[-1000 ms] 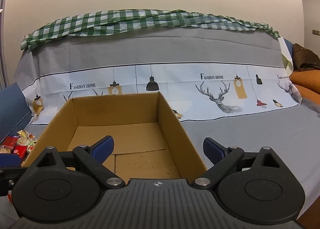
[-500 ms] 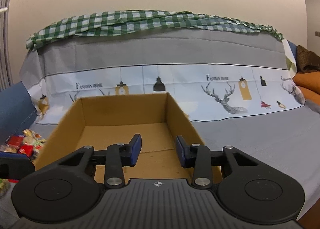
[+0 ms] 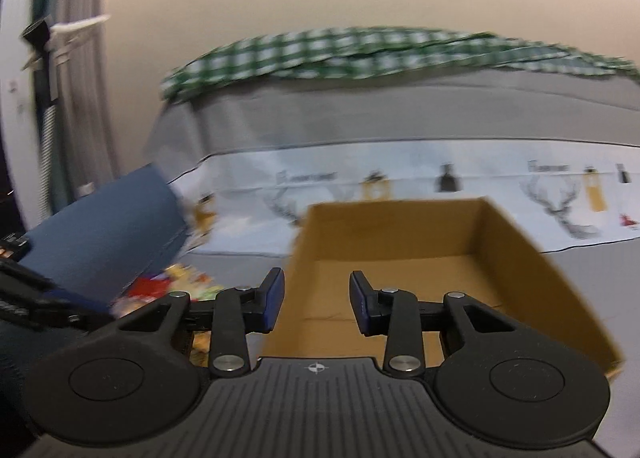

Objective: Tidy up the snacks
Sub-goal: 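Grasp the small red-wrapped candy with the right gripper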

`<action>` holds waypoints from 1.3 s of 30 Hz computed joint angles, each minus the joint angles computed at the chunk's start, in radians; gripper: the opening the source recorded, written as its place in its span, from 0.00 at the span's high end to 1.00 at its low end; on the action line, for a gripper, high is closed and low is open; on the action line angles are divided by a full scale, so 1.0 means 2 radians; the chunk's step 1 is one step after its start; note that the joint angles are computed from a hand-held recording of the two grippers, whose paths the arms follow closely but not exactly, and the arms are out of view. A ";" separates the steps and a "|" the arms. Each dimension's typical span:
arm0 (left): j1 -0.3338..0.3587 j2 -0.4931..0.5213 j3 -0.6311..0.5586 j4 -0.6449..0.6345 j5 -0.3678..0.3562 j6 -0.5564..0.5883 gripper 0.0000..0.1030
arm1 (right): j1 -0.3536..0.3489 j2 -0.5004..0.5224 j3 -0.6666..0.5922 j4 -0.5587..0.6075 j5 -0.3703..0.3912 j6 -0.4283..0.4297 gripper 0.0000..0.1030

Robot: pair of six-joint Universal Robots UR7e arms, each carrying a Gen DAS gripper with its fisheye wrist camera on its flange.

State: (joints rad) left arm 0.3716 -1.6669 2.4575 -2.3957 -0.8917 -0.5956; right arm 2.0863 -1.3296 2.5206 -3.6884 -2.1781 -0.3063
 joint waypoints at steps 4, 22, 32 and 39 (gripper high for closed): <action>0.015 -0.005 0.007 0.025 0.025 -0.063 0.65 | 0.009 0.012 -0.014 0.062 0.035 0.049 0.64; 0.053 0.006 0.002 0.076 0.036 -0.096 0.21 | -0.003 0.124 -0.080 0.237 0.000 0.227 0.47; 0.061 0.013 -0.004 0.080 0.033 -0.110 0.20 | -0.009 0.141 -0.084 0.264 0.004 0.175 0.64; 0.068 0.039 -0.023 0.118 0.029 -0.122 0.16 | -0.016 0.111 -0.048 0.232 0.031 0.088 0.82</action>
